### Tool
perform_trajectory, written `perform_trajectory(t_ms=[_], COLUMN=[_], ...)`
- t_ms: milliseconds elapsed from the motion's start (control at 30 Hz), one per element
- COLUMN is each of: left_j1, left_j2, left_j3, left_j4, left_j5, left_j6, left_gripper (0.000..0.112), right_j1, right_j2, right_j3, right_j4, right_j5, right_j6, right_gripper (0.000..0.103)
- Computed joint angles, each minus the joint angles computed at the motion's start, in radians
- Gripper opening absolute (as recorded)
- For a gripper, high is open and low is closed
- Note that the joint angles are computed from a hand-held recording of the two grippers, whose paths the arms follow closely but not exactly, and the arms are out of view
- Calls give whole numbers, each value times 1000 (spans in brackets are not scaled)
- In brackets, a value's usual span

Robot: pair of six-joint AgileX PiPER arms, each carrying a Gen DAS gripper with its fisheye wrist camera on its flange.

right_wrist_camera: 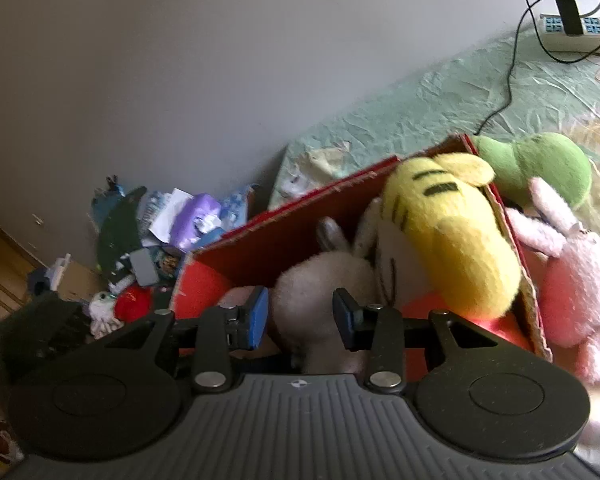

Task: Organize objects
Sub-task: 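Lower the white bunny into the box beside the tiger plush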

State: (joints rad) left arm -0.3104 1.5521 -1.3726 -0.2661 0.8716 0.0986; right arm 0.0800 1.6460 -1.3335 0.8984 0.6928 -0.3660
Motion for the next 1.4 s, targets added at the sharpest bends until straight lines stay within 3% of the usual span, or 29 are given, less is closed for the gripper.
perform_trajectory(t_ms=[133,433,867,1400], left_j1=[-13,-39,-75,-73], left_j2=[5,21,46,62], left_j3=[-5,-39,-74,-101], left_j4=[18,83,176,202], left_j5=[-2,25,39,72], left_j6=[-18,-83,-175,-204], left_gripper=[80,82,94,95], right_j1=[1,12,2,3], right_j2=[8,-6,-24,-41], right_j3=[0,37,81,110], right_j4=[-35,-42,8,26], right_j5=[2,-42,-69,-90], right_j6=[22,-10,-85,-133], right_gripper=[35,35,36,36])
